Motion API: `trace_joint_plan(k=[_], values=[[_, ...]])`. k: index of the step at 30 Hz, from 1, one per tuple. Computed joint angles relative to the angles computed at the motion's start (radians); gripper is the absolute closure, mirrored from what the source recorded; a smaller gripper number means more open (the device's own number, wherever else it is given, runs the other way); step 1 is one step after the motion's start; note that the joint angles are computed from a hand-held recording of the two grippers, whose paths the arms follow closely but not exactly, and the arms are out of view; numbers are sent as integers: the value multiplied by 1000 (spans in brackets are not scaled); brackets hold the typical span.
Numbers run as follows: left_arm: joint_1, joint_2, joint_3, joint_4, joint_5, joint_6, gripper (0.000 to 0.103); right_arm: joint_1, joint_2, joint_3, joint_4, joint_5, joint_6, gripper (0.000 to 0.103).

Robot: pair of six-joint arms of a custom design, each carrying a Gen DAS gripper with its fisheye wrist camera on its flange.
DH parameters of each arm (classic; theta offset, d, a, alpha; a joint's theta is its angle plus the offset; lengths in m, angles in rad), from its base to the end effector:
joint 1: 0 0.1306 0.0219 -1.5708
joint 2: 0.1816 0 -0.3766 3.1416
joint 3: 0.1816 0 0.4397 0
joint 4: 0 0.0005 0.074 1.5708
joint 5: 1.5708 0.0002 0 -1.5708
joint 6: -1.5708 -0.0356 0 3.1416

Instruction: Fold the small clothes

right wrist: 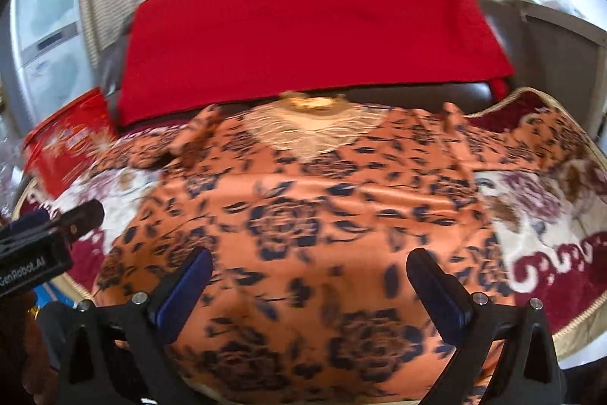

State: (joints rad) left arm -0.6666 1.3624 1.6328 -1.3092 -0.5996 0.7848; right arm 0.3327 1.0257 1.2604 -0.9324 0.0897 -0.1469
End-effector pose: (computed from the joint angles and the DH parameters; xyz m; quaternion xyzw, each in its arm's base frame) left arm 0.3955 -0.2862 0.5353 -0.1319 0.9156 0.0465 0.3770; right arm 0.3787 0.1270 0.5144 -0.0651 0.9032 0.0608 0.4200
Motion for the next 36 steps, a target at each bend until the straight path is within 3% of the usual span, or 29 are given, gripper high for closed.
trace_joint_plan(k=[8, 12, 15, 21, 24, 28, 31, 36], values=[[6, 40, 24, 59, 115, -70, 0, -123, 1, -6, 0, -21, -12, 0], [16, 27, -4, 97, 172, -71, 0, -219, 24, 5, -4, -171, -56, 0], [15, 28, -10, 106, 158, -79, 0, -310, 40, 12, 13, -274, -103, 0], [20, 38, -11, 120, 135, -120, 0, -425, 83, 54, 51, -296, -97, 0], [28, 39, -16, 132, 139, -128, 0, -497, 112, 79, 111, -372, -85, 0], [44, 49, -20, 147, 154, -124, 0, -650, 230, 165, 206, -593, -218, 0], [56, 71, -7, 140, 150, -129, 0, -725, 356, 273, 214, -651, -310, 0], [79, 98, 3, 129, 158, -125, 0, -795, 524, 431, 226, -655, -419, 1]])
